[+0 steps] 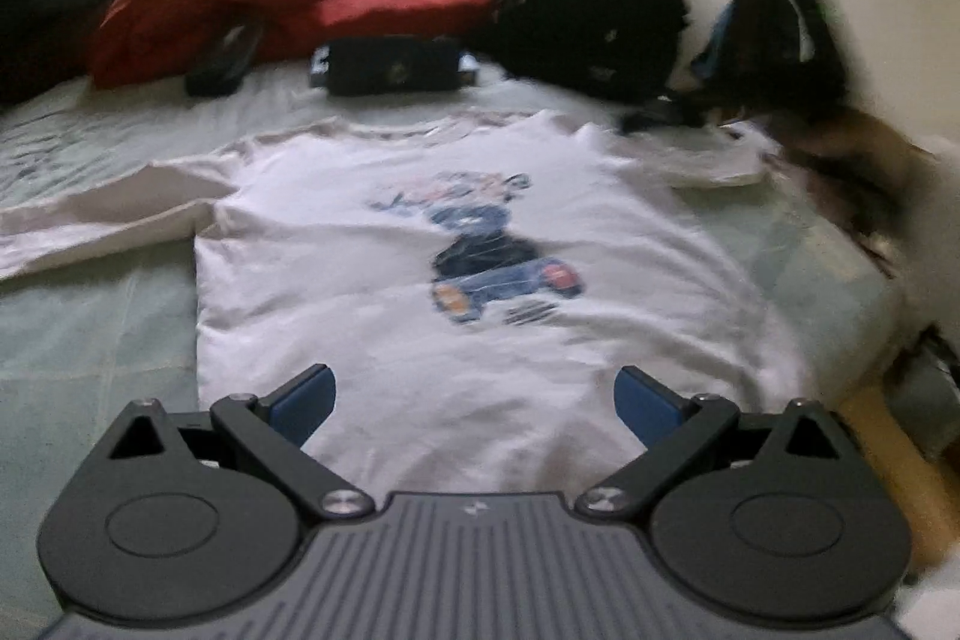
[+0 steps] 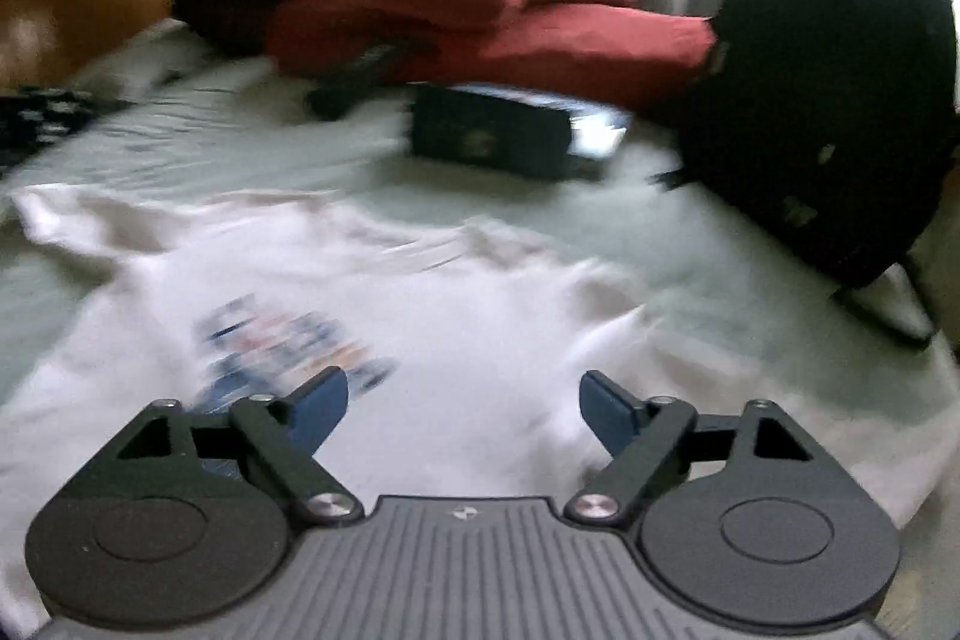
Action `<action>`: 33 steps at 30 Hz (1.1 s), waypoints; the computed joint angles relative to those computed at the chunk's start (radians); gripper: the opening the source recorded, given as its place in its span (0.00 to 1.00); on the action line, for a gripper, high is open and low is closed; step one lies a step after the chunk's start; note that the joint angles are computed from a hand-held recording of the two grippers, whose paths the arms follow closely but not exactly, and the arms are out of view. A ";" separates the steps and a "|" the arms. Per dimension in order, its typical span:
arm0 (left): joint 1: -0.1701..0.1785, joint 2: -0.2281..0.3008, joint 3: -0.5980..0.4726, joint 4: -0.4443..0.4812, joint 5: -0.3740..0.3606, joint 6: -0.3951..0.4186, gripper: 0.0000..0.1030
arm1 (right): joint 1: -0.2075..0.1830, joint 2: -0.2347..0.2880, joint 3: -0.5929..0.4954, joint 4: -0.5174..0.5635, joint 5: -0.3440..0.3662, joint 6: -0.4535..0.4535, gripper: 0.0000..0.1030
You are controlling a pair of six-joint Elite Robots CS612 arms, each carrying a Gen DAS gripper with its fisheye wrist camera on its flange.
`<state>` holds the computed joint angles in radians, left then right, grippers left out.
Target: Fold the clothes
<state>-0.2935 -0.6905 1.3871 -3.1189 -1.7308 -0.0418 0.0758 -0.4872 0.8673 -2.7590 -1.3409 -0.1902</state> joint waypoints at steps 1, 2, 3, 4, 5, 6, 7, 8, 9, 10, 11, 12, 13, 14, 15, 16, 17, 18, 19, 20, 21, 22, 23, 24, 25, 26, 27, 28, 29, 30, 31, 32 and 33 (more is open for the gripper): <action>-0.004 0.008 -0.006 0.007 0.007 0.009 0.96 | 0.002 -0.025 0.058 -0.032 0.019 0.001 0.86; -0.007 0.015 -0.013 0.015 0.013 0.018 0.96 | 0.006 -0.048 0.112 -0.061 0.026 0.002 0.86; -0.010 0.022 -0.019 0.025 0.018 0.028 0.96 | 0.009 -0.066 0.160 -0.084 0.032 0.004 0.86; -0.012 0.027 -0.023 0.046 0.020 0.036 0.96 | 0.012 -0.083 0.206 -0.107 0.038 0.005 0.86; -0.015 0.030 -0.025 0.075 0.027 0.037 0.96 | 0.015 -0.100 0.250 -0.128 0.043 0.006 0.87; -0.018 0.033 -0.028 0.100 0.040 0.035 0.96 | 0.019 -0.113 0.287 -0.146 0.044 0.006 0.87; -0.021 0.036 -0.024 0.094 0.054 0.042 0.96 | 0.023 -0.122 0.318 -0.159 0.038 0.004 0.87; -0.024 0.037 -0.017 0.083 0.069 0.051 0.96 | 0.029 -0.129 0.344 -0.170 0.025 -0.001 0.88; -0.028 0.035 -0.007 0.068 0.082 0.061 0.96 | 0.037 -0.131 0.363 -0.179 0.006 -0.010 0.88; -0.030 0.031 -0.001 0.069 0.090 0.061 0.96 | 0.042 -0.132 0.378 -0.186 -0.007 -0.013 0.88; -0.033 0.027 0.005 0.070 0.099 0.062 0.96 | 0.045 -0.130 0.389 -0.192 -0.015 -0.010 0.91; -0.035 0.023 0.011 0.070 0.105 0.061 0.96 | 0.048 -0.128 0.400 -0.197 -0.023 -0.006 0.93; -0.035 0.021 0.015 0.072 0.107 0.059 0.96 | 0.050 -0.124 0.407 -0.212 -0.027 0.005 1.00; -0.036 0.018 0.019 0.071 0.110 0.058 0.96 | 0.052 -0.119 0.411 -0.238 -0.029 0.022 1.00; -0.036 0.015 0.024 0.070 0.112 0.057 0.96 | 0.053 -0.116 0.413 -0.255 -0.031 0.037 1.00; -0.037 0.013 0.029 0.068 0.114 0.056 0.96 | 0.054 -0.115 0.414 -0.264 -0.035 0.052 1.00; -0.037 0.011 0.034 0.065 0.116 0.056 0.96 | 0.055 -0.113 0.414 -0.270 -0.038 0.067 1.00; -0.038 0.009 0.038 0.062 0.118 0.056 0.97 | 0.055 -0.111 0.413 -0.276 -0.040 0.083 1.00; -0.039 0.008 0.041 0.059 0.120 0.056 0.97 | 0.056 -0.109 0.414 -0.284 -0.044 0.090 1.00; -0.039 0.008 0.044 0.056 0.122 0.059 0.97 | 0.058 -0.108 0.416 -0.293 -0.050 0.087 1.00; -0.040 0.007 0.047 0.053 0.124 0.061 0.98 | 0.058 -0.107 0.419 -0.302 -0.053 0.086 1.00; -0.041 0.006 0.050 0.050 0.125 0.063 0.98 | 0.057 -0.107 0.422 -0.311 -0.053 0.086 1.00; -0.041 0.006 0.052 0.047 0.126 0.064 0.98 | 0.057 -0.107 0.424 -0.317 -0.052 0.089 1.00; -0.041 0.006 0.053 0.046 0.125 0.063 0.98 | 0.057 -0.107 0.425 -0.320 -0.053 0.095 1.00; -0.040 0.006 0.054 0.045 0.124 0.063 0.98 | 0.057 -0.107 0.425 -0.320 -0.056 0.104 1.00; -0.040 0.006 0.054 0.045 0.124 0.062 0.98 | 0.057 -0.109 0.424 -0.319 -0.057 0.119 1.00; -0.040 0.006 0.054 0.044 0.123 0.061 0.98 | 0.056 -0.111 0.425 -0.317 -0.057 0.142 1.00; -0.040 0.006 0.054 0.043 0.123 0.060 0.98 | 0.054 -0.114 0.425 -0.314 -0.056 0.163 1.00; -0.040 0.006 0.054 0.043 0.122 0.059 0.98 | 0.051 -0.118 0.427 -0.310 -0.052 0.184 1.00; -0.040 0.007 0.054 0.042 0.122 0.058 0.98 | 0.048 -0.121 0.430 -0.307 -0.049 0.197 1.00; -0.039 0.007 0.054 0.042 0.121 0.057 0.98 | 0.046 -0.123 0.433 -0.307 -0.047 0.202 1.00; -0.039 0.007 0.054 0.041 0.121 0.055 0.98 | 0.045 -0.125 0.437 -0.306 -0.047 0.205 1.00; -0.039 0.007 0.054 0.040 0.120 0.054 0.99 | 0.046 -0.127 0.440 -0.304 -0.052 0.203 1.00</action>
